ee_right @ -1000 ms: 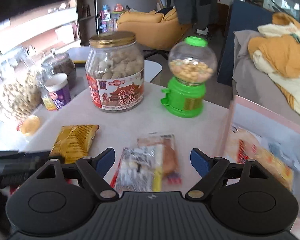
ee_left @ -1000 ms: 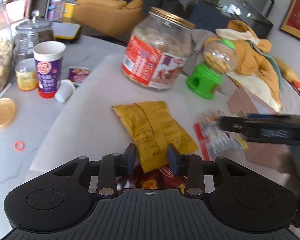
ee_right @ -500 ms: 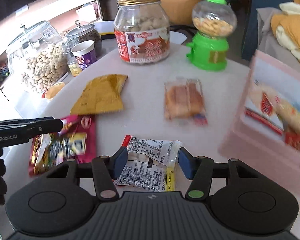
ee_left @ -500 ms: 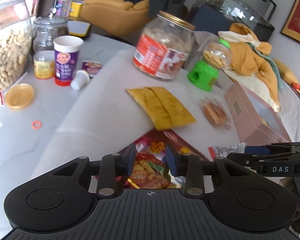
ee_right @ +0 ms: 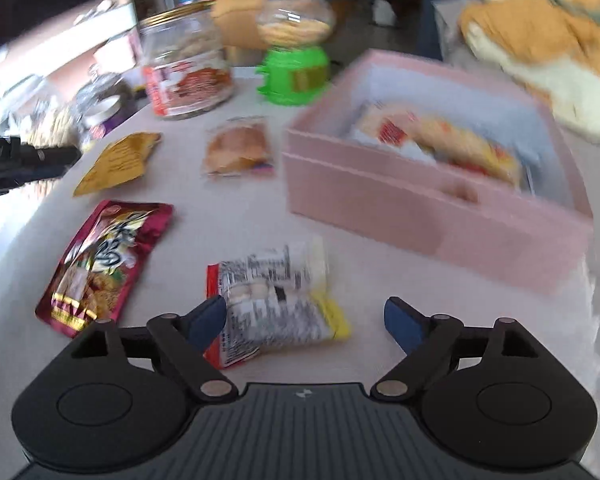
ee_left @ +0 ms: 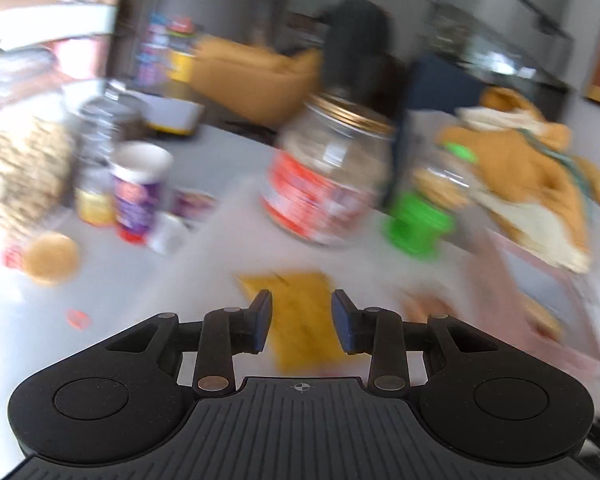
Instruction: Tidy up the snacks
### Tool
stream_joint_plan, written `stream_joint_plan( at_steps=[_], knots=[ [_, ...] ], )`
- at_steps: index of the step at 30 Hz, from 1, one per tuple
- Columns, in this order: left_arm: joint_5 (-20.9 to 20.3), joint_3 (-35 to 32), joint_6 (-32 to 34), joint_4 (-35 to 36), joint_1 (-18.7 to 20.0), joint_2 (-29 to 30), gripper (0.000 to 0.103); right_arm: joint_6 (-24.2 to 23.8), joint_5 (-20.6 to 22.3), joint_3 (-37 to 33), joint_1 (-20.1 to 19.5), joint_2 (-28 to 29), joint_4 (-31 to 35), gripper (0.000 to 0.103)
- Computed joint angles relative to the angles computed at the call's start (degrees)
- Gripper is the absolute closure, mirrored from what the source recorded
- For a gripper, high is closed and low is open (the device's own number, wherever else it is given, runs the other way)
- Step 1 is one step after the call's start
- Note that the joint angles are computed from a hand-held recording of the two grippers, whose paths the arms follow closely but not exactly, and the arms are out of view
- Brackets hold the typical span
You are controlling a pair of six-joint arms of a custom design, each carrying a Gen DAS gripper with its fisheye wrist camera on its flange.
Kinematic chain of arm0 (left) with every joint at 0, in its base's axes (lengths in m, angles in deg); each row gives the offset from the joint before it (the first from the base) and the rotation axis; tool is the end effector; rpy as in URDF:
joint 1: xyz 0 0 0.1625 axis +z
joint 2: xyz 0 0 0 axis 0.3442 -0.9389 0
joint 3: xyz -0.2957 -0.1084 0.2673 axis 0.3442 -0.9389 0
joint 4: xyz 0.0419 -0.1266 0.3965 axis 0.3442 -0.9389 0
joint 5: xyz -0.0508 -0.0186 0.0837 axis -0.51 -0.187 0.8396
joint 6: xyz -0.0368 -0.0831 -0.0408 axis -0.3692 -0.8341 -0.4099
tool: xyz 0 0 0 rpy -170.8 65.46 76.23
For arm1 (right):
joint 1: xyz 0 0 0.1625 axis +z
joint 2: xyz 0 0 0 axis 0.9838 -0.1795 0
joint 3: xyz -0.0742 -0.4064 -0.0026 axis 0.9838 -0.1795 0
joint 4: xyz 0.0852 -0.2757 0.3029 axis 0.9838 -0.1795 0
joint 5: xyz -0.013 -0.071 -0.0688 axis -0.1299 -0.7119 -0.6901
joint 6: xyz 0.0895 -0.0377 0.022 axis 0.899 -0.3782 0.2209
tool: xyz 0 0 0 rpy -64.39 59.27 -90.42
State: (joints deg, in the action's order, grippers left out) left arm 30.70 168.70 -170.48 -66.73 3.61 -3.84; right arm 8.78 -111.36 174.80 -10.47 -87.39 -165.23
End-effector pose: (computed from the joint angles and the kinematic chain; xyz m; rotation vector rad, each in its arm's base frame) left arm -0.3206 -0.3900 -0.0226 -0.2013 2.0648 -1.4048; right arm -0.0496 -0.4881 0.3069 0.9581 -2.4612 0.5413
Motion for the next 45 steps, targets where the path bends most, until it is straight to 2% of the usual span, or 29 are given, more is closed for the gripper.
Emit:
stream_joint_plan(
  at_steps=[1,3,5,6,7,9,11,13,15,18,20,22,25,29,31,32,33,36,39,45],
  knots=[
    [-0.4,-1.3,-2.8,3.6,1.4,-0.2,0.066,0.1,1.9,0.1,-1.0,-0.2,0.0,0.016],
    [-1.8,-3.1,-1.7,3.6,3.5,0.1,0.066,-0.5,3.4,0.8,-1.8,-0.3,-1.2,0.016],
    [-2.2,-3.8,6.6,-3.9,5.1,1.8,0.066,-3.1,3.8,2.6,-2.2,-0.1,-4.8,0.013],
    [-2.8,-4.9,10.0,-5.4,5.7,2.9,0.066,-5.4,4.2,3.9,-2.5,0.0,-7.3,0.009],
    [-3.4,-6.6,13.5,-5.4,6.3,4.2,0.063,-7.6,4.5,5.4,-2.8,0.3,-10.1,0.005],
    [-2.2,-10.1,15.1,0.4,6.4,7.0,0.053,-9.8,5.6,7.5,-3.2,0.3,-14.5,0.004],
    [-1.9,-12.6,16.6,4.3,6.7,8.7,0.043,-9.8,5.4,7.3,-3.1,0.6,-14.5,0.003],
    [-1.7,-12.9,18.3,3.1,6.9,9.5,0.034,-7.2,4.7,5.7,-2.9,0.9,-11.7,0.000],
    [-1.0,-13.0,18.3,3.4,7.0,10.0,0.031,-6.8,5.1,5.2,-3.1,0.9,-10.9,0.000],
    [1.9,-13.6,16.2,7.2,6.9,11.3,0.029,-7.4,5.4,6.2,-3.2,1.2,-13.3,0.000],
    [4.7,-13.5,11.7,11.4,6.9,11.8,0.029,-7.3,5.6,6.0,-3.3,1.3,-13.1,0.000],
    [5.6,-13.3,8.1,13.9,6.9,11.6,0.029,-7.3,5.9,6.2,-3.4,1.4,-13.5,0.000],
    [6.2,-10.8,12.1,5.6,7.0,10.8,0.029,-7.4,6.1,6.2,-3.5,1.5,-13.6,0.000],
    [6.3,-8.5,12.6,0.7,6.9,10.0,0.029,-7.4,6.1,6.3,-3.5,1.4,-13.8,0.000],
    [4.0,-8.8,13.8,0.5,7.5,9.4,0.024,-7.4,6.1,6.4,-3.5,1.4,-13.8,0.000],
    [2.4,-8.4,16.6,-3.0,8.0,9.2,0.023,-7.5,6.1,6.3,-3.5,1.4,-13.8,0.000],
    [2.1,-7.7,18.9,-6.0,8.1,9.1,0.023,-7.5,6.1,6.3,-3.5,1.3,-13.7,0.000],
    [1.5,-7.6,21.2,-7.1,8.1,9.0,0.023,-7.5,6.1,6.3,-3.5,1.3,-13.6,0.000],
    [1.4,-7.3,21.2,-7.3,7.6,9.1,0.026,-7.5,6.1,6.3,-3.5,1.2,-13.5,0.000],
    [0.1,-3.0,26.8,-22.3,5.3,9.3,0.036,-7.5,6.1,6.3,-3.5,1.3,-13.6,0.000]
  ],
)
